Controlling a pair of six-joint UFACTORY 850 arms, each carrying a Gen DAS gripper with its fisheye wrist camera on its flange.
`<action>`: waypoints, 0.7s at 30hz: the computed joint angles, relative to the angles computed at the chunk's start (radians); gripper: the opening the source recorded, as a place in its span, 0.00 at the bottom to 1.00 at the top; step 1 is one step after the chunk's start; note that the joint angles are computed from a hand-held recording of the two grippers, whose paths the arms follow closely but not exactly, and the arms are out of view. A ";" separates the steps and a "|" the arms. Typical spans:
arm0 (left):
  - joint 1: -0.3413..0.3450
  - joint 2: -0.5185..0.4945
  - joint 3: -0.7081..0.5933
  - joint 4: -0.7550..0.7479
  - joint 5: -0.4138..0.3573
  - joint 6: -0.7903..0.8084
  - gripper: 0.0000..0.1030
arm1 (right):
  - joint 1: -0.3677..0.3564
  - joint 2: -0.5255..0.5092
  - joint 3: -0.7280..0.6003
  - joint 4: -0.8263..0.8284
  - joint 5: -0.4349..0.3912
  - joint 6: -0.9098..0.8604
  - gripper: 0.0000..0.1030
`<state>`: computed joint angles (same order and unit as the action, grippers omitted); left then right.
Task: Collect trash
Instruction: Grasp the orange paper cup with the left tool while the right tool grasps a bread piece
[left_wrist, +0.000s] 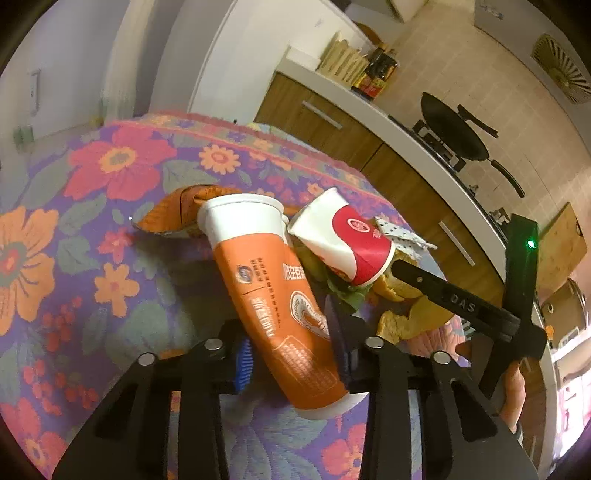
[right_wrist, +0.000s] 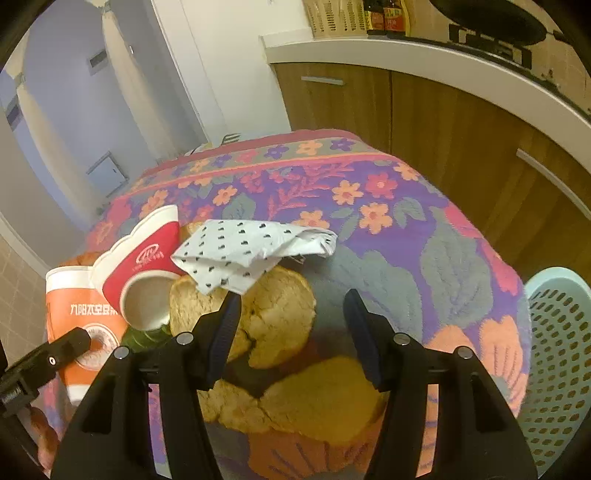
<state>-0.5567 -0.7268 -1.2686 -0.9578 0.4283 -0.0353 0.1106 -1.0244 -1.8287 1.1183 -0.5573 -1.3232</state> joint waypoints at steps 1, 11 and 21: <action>-0.003 0.003 0.003 0.004 0.012 0.002 0.27 | -0.001 -0.003 -0.005 -0.003 -0.006 0.003 0.46; -0.034 0.052 0.052 -0.038 0.090 0.050 0.20 | 0.004 0.127 0.206 0.316 0.042 -0.432 0.03; -0.087 0.123 0.105 -0.130 0.197 0.137 0.20 | -0.017 0.298 0.443 0.792 0.045 -0.950 0.03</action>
